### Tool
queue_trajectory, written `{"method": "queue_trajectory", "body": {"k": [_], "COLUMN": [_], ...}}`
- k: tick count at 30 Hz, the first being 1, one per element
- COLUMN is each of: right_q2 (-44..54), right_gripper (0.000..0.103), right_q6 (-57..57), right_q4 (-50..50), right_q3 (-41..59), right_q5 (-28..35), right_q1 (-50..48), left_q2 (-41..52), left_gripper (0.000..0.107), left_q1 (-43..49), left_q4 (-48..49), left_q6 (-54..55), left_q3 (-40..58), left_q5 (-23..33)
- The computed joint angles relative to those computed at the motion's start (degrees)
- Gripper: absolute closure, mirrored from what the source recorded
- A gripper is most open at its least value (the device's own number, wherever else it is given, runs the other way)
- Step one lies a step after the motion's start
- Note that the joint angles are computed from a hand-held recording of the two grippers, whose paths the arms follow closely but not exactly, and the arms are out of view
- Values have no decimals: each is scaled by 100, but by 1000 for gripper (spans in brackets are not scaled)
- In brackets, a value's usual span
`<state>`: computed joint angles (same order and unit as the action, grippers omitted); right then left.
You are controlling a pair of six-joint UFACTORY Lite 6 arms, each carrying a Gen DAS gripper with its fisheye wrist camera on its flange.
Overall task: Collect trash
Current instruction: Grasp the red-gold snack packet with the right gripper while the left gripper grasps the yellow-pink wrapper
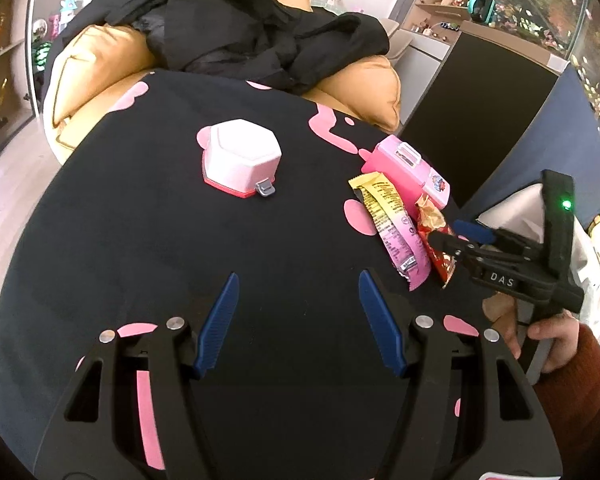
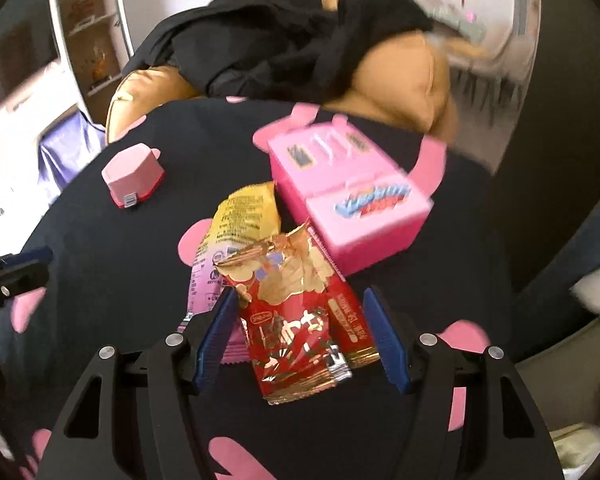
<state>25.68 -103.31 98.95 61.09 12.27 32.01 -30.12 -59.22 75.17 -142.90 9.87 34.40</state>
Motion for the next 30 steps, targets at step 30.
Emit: {"method": "queue_trajectory", "body": {"k": [30], "right_q2": [-2428], "right_gripper": [68], "right_q6": [-1629], "right_q4": [809], "right_q3": [-2875], "right_q5": [1397], "right_q1": [-2302], "left_q2": [5513], "left_gripper": [47], "left_q1": [1224], "left_q4": [328], "left_q6": [719], "left_q3": [4830], "left_q5": [-937]}}
